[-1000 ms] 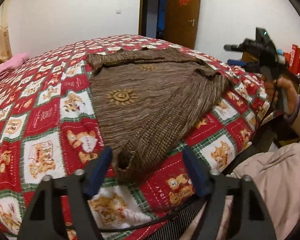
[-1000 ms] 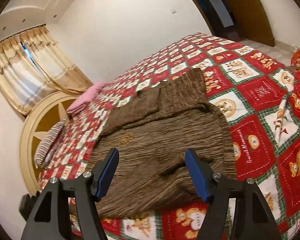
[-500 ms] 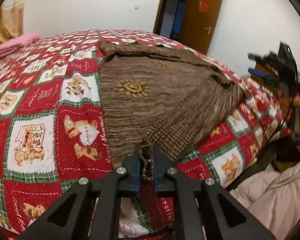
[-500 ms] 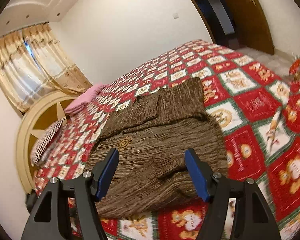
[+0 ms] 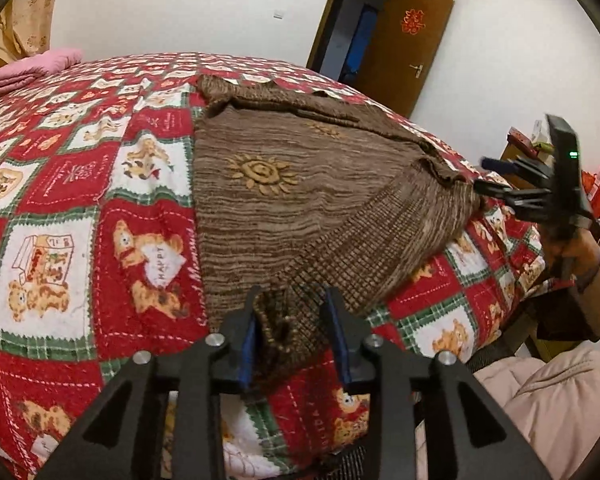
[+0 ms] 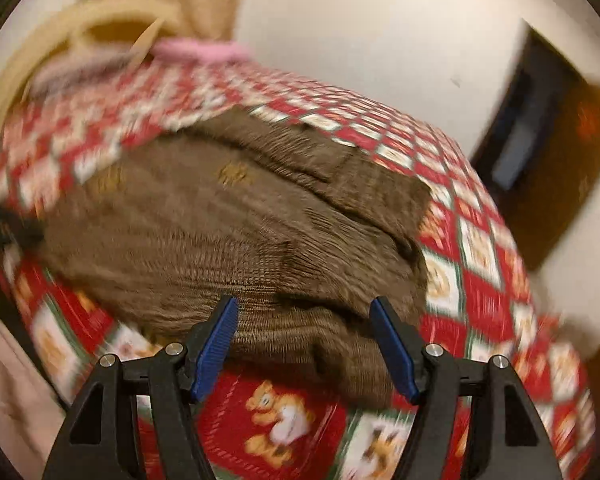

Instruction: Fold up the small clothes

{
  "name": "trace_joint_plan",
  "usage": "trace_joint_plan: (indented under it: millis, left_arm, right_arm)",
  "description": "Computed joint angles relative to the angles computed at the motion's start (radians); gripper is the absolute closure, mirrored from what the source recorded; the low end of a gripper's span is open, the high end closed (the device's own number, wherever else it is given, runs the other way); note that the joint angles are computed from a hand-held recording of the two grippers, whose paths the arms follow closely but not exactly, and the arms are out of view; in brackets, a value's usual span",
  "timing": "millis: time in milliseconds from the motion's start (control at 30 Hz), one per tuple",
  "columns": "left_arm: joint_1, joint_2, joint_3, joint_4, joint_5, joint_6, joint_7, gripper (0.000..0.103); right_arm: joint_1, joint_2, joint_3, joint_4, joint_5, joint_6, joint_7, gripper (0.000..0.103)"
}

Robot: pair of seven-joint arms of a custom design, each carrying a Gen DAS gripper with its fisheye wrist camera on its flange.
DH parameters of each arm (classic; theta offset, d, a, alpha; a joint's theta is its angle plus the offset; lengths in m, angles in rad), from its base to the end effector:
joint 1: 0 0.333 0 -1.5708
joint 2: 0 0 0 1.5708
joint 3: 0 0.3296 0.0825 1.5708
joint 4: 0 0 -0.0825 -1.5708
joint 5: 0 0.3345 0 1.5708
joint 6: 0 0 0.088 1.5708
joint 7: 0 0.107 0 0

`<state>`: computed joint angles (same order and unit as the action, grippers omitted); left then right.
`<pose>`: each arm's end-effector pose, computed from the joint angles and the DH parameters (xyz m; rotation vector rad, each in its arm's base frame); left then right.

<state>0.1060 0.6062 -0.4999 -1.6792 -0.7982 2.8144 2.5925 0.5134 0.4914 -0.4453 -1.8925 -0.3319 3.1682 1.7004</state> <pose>0.6618 -0.1669 0.3701 -1.3514 2.4147 -1.2336 0.6404 0.1186 0.4008 -2.1310 1.3962 -0.9885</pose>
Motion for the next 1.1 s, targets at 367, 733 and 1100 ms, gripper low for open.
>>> trace_joint_plan:
  millis: [367, 733, 1100]
  left_arm:
    - [-0.022, 0.006, 0.030, 0.046, 0.064, -0.066, -0.045, 0.095]
    - [-0.133, 0.261, 0.134, 0.549, 0.250, -0.276, -0.357, 0.094]
    - [-0.072, 0.216, 0.064, 0.435, 0.221, -0.253, -0.333, 0.058]
  right_arm:
    - [-0.457, 0.108, 0.501, 0.266, 0.304, -0.274, -0.265, 0.092]
    - [-0.535, 0.126, 0.572, 0.239, 0.583, -0.176, -0.189, 0.095]
    - [-0.463, 0.135, 0.482, 0.284, 0.439, -0.231, -0.207, 0.095]
